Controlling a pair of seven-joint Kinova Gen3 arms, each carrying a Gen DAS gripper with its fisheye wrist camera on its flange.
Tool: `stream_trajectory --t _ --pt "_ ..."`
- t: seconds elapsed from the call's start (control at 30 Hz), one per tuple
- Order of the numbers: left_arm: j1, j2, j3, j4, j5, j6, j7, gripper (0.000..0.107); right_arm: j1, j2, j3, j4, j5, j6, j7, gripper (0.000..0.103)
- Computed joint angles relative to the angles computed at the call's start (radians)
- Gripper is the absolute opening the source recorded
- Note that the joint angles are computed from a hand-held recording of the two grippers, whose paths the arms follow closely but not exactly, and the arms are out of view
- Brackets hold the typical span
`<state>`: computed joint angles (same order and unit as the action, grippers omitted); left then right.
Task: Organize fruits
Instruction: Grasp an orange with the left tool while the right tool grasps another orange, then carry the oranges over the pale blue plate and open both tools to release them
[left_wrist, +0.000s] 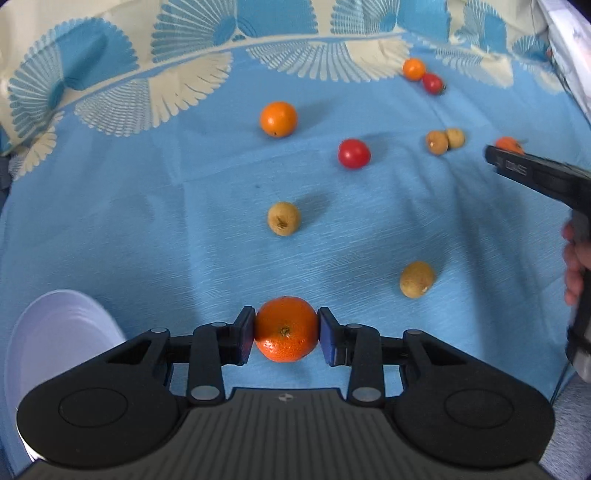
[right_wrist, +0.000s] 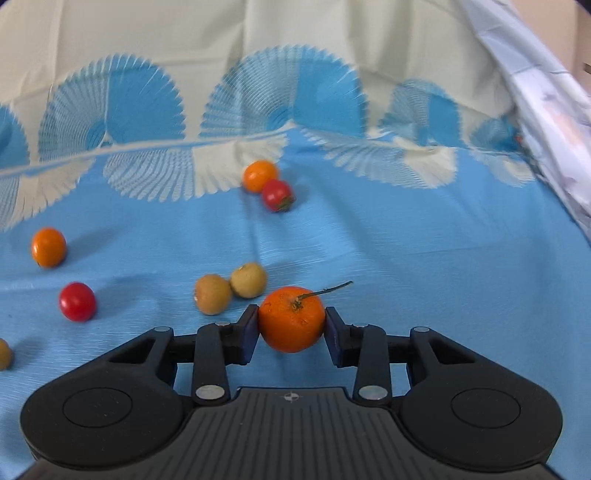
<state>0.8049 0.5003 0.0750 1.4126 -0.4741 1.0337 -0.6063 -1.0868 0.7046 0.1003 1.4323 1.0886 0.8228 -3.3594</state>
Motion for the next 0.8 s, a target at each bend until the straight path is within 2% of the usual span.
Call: stream_trajectory --t 0.1,0.3,0.37,0.47,0.6,0.8 --pt "0.023 -0.055 0.001 0.013 -0.016 0.034 0.023 0.04 -0.055 -0.081 0.004 0.087 0.05 0.023 -0.093 0.039" --pt "0.083 -0.203 0.054 0.045 -0.064 0.191 0.138 0.04 -0.179 -0.237 -0.087 0.202 0.157 0.146 -0.198 0.039" --pt "0.096 -0.254 0.08 0.065 -0.076 0.258 0.185 0.04 -0.211 -0.27 -0.136 0.205 0.166 0.182 -0.2 0.039" --pt "0.106 -0.334 0.123 0.109 -0.076 0.352 0.262 0.04 -0.208 -0.3 -0.26 0.191 0.182 0.219 -0.203 0.039" --pt "0.112 -0.442 0.19 0.186 -0.064 0.461 0.386 0.04 -0.207 -0.318 -0.363 0.154 0.172 0.172 -0.191 0.039" --pt "0.101 -0.578 0.315 0.282 -0.045 0.587 0.568 0.04 -0.204 -0.263 -0.519 0.039 0.188 0.19 -0.078 0.039"
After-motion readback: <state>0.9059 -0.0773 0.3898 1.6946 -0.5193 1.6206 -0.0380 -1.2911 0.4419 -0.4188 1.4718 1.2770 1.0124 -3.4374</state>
